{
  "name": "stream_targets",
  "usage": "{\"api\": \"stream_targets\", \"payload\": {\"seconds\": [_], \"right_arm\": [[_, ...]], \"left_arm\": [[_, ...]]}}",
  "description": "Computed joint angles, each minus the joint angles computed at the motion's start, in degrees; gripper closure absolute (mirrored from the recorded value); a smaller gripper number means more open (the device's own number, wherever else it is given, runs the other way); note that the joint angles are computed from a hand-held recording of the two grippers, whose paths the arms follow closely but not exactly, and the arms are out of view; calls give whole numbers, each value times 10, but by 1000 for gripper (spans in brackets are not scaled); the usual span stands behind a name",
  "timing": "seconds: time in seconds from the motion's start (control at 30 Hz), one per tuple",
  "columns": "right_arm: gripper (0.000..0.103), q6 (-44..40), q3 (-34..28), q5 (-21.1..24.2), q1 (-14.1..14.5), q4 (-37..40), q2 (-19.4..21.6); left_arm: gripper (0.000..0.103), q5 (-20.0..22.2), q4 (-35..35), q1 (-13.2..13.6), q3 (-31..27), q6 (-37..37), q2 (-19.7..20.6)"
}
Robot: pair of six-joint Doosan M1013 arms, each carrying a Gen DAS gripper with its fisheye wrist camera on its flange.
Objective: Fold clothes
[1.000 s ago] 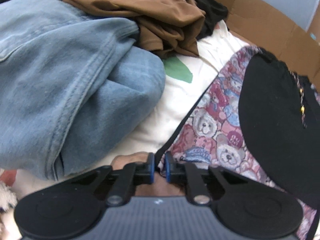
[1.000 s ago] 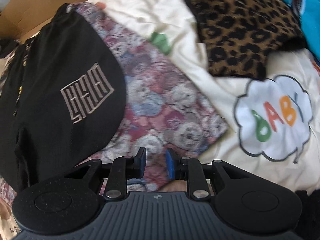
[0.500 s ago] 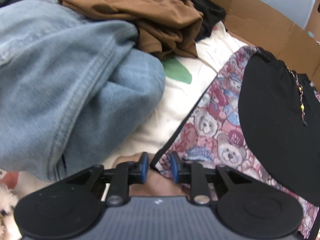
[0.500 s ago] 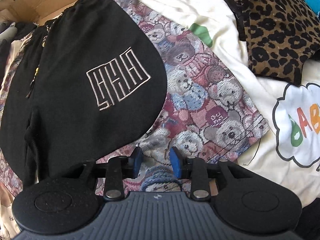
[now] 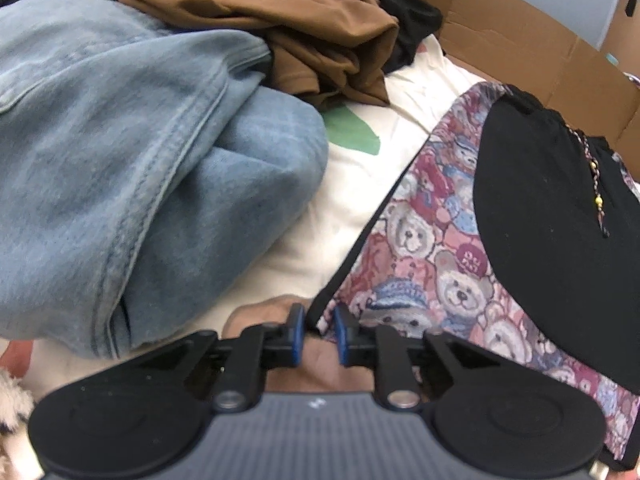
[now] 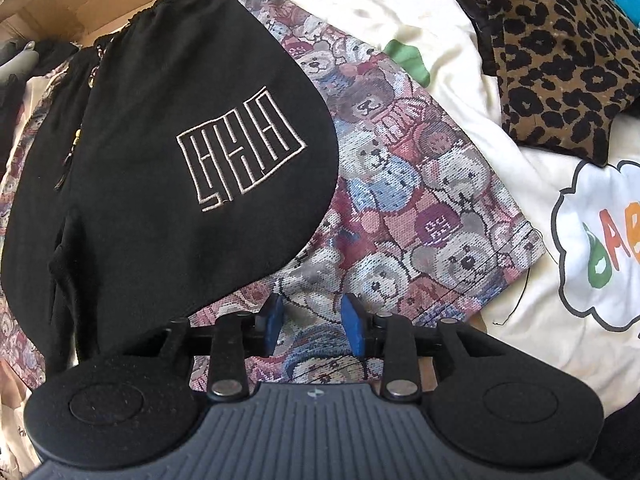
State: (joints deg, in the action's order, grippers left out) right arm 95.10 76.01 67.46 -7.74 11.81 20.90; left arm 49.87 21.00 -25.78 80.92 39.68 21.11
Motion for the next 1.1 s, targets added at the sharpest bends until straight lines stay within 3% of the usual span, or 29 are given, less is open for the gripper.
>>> {"api": "stream_targets", "payload": {"seconds": [0.1,0.53,0.7,1.1], "right_arm": [[64,7,0,-1,-1,4,-5],[60,-86,-6,-25,4,41,-14],[54,-129,-11,-34,9,75,-14],[53,-195,-20,-36,16,136,-6]], "left_arm": [[95,10,-7,-1,-4,4,-3],[96,40,-25,-22,-58,18,-5],[96,28,-64,-27,-90,50,4],[96,8,-198,-34,-150,140,56]]}}
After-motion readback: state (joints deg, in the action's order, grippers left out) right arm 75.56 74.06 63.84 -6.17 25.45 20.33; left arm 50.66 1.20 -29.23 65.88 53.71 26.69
